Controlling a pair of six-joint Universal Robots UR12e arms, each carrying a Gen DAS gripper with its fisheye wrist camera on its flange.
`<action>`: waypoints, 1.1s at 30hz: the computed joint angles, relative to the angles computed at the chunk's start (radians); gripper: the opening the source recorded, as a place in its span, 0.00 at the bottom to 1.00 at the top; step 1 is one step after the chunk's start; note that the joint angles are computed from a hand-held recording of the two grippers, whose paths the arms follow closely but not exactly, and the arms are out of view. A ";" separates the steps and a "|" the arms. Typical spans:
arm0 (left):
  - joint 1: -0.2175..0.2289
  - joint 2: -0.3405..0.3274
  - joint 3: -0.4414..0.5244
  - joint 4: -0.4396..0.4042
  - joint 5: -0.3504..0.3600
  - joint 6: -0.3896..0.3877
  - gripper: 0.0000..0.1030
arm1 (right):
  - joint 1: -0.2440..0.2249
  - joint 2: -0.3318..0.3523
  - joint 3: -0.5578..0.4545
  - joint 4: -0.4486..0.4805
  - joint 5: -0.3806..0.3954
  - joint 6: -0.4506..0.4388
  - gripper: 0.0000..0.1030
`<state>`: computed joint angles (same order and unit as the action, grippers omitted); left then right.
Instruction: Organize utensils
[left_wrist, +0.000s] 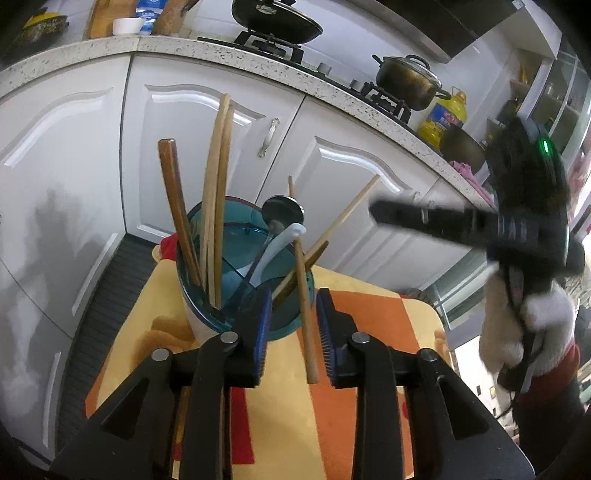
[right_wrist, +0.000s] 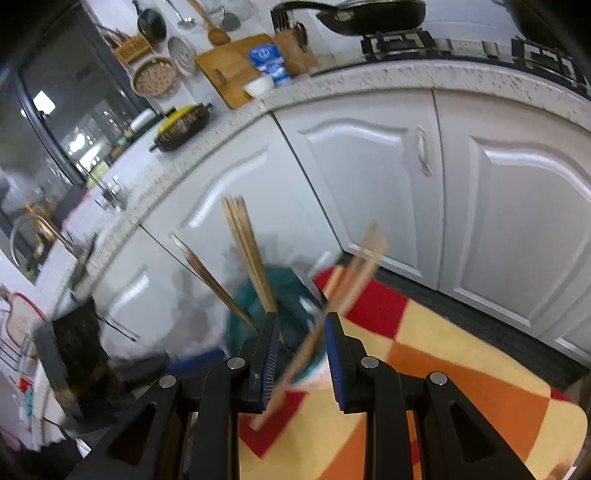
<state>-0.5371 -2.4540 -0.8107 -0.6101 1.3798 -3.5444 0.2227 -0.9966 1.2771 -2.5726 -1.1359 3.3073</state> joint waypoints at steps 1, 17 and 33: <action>0.000 0.001 0.002 -0.006 -0.006 -0.001 0.33 | -0.002 0.007 -0.018 -0.003 0.003 0.008 0.23; -0.016 -0.065 0.131 -0.163 -0.010 0.085 0.38 | -0.085 0.204 -0.290 0.248 0.232 0.126 0.25; -0.019 -0.118 0.225 -0.263 0.029 0.083 0.38 | -0.072 0.226 -0.284 0.091 0.284 0.133 0.02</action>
<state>-0.5563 -2.5724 -0.5858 -0.8735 1.4083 -3.4613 0.1506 -0.7706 0.9933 -2.4820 -0.8521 3.4406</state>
